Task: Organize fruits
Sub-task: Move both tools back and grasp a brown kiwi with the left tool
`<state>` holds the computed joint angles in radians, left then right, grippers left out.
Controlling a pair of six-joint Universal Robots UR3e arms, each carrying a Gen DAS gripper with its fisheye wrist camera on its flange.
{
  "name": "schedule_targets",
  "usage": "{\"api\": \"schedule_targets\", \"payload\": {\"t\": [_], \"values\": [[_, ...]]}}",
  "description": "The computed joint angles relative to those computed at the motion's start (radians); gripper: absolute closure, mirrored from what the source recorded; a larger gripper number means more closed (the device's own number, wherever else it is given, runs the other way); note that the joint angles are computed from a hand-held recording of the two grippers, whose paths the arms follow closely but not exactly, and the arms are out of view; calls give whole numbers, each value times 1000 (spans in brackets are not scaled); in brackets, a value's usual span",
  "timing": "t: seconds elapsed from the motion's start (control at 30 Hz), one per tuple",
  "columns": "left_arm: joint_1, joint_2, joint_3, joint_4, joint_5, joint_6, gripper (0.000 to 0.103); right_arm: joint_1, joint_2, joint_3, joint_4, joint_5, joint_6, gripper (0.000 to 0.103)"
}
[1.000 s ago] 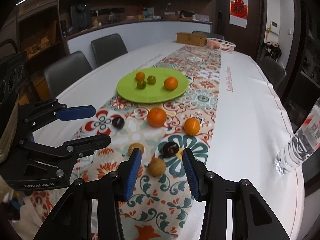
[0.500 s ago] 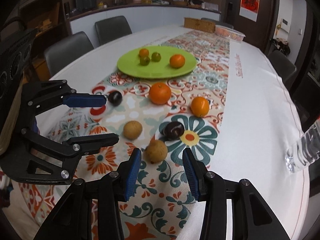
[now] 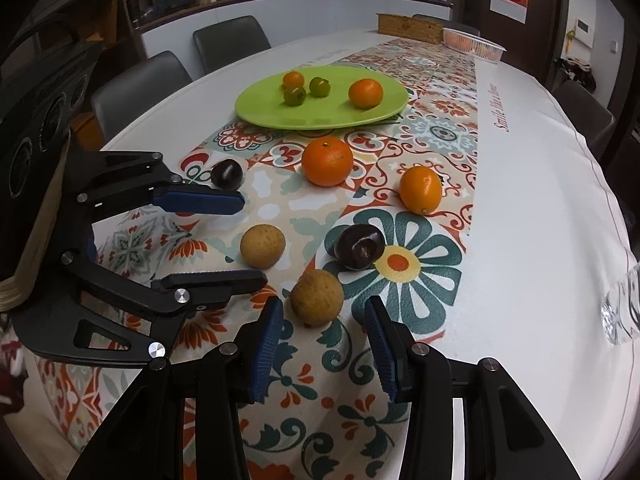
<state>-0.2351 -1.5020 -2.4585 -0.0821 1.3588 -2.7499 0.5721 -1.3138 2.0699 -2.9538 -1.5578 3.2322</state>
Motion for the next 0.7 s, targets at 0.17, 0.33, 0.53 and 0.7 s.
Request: {"api": "schedule_targets", "payload": {"t": [0.17, 0.33, 0.53, 0.7], "values": [[4, -27, 23, -16, -10, 3, 64, -8, 17, -16, -1, 13, 6, 62], [4, -33, 30, -39, -24, 1, 76, -22, 22, -15, -9, 35, 0, 67], [6, 7, 8, -51, -19, -52, 77, -30, 28, -15, -13, 60, -4, 74], [12, 55, -10, -72, -18, -123, 77, -32, 14, 1, -29, 66, 15, 74]]}}
